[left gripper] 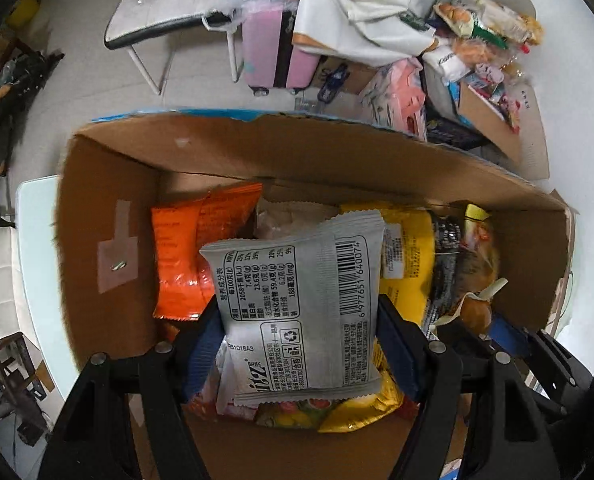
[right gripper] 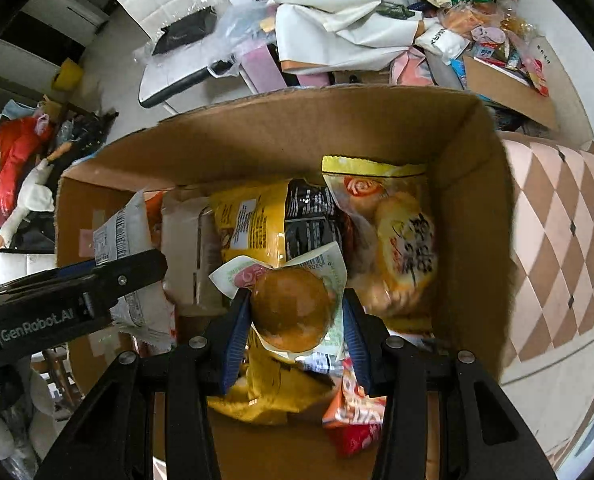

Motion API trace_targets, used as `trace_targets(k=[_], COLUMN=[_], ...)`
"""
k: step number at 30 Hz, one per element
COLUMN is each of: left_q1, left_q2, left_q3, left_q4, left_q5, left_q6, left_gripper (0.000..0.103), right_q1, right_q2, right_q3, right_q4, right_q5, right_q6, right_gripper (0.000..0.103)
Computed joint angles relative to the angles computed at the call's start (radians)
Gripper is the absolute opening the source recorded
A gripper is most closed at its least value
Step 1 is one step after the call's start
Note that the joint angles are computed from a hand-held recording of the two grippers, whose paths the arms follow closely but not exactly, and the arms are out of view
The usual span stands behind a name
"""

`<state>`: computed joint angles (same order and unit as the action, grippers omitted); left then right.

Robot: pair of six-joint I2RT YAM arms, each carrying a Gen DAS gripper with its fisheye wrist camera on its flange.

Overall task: Organize snacks
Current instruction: 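Carry both packets into the box and open both tools to release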

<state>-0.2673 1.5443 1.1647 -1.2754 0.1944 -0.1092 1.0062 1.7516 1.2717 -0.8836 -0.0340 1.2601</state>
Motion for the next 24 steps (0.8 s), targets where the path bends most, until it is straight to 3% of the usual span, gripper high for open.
trace_targets(k=[3,6,10,17,24], left_q1=[0.004,0.016,0.036,0.057,0.043], left_q2=[0.033,0.035,-0.004,-0.084,-0.265], left_q3=[-0.003,-0.010,-0.024,-0.031,-0.077], left_q4=[0.007,0.015,0.029,-0.002,-0.063], left_q5=[0.013,0.023,0.032,0.002,-0.061], left_q6=[0.006,0.002,-0.007,0.013,0.031], left_gripper=[0.071,0.075,0.081,0.090,0.090], right_q1=[-0.031,-0.048,-0.046,-0.006,0.075], right_q2=[0.019,0.032,0.047,0.033,-0.021], right_q3=[-0.018,-0.008,0.034,0.086,0.092], right_q4=[0.041,0.031,-0.026,-0.145,-0.242], right_q5=[-0.045,-0.054,-0.044,-0.001,0.068], right_q6=[-0.018,-0.037,-0.057,-0.046,0.016], right_gripper=[0.051,0.079,0.090,0.091,0.093])
